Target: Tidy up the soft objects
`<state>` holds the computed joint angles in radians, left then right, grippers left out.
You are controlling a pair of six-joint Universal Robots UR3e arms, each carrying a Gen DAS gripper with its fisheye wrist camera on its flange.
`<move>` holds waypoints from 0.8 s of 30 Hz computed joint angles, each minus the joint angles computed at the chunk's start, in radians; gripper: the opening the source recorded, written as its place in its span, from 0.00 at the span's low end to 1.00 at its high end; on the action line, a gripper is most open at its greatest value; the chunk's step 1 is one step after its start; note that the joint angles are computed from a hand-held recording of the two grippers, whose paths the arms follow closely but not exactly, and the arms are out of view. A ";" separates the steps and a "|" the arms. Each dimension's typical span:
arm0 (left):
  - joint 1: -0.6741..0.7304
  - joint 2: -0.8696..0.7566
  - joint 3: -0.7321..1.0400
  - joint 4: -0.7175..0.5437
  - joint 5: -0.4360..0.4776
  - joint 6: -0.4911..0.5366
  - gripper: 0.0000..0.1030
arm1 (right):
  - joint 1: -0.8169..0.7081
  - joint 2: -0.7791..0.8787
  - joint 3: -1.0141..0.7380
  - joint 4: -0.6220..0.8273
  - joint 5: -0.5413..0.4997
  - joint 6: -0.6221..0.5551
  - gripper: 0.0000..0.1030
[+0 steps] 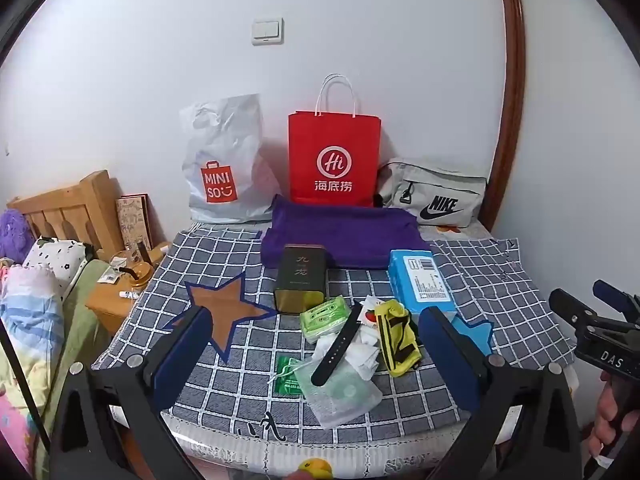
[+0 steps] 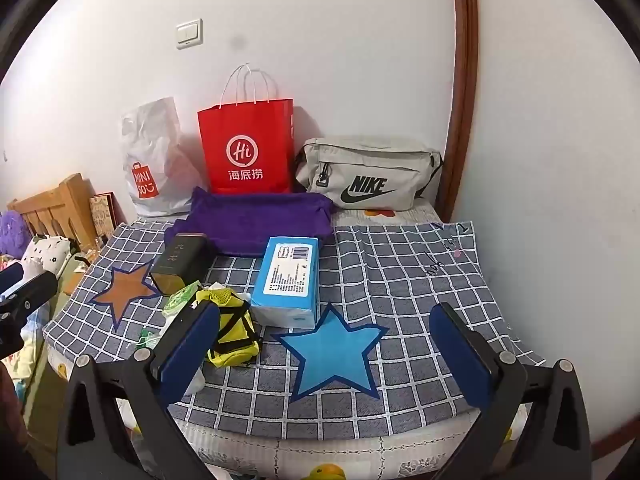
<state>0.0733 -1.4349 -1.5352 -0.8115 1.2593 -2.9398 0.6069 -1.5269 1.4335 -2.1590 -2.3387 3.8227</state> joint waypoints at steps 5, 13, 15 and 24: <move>-0.009 -0.010 -0.002 0.019 0.008 0.014 1.00 | 0.002 0.002 -0.005 0.009 0.005 -0.004 1.00; 0.000 0.024 -0.035 0.035 -0.010 -0.011 1.00 | 0.008 0.001 -0.009 0.001 0.011 -0.004 1.00; 0.016 0.029 -0.032 0.023 -0.031 -0.004 1.00 | 0.005 -0.001 -0.009 0.001 0.015 -0.006 1.00; 0.026 0.033 -0.035 0.021 -0.045 0.004 1.00 | 0.002 0.006 -0.010 -0.009 0.021 -0.006 1.00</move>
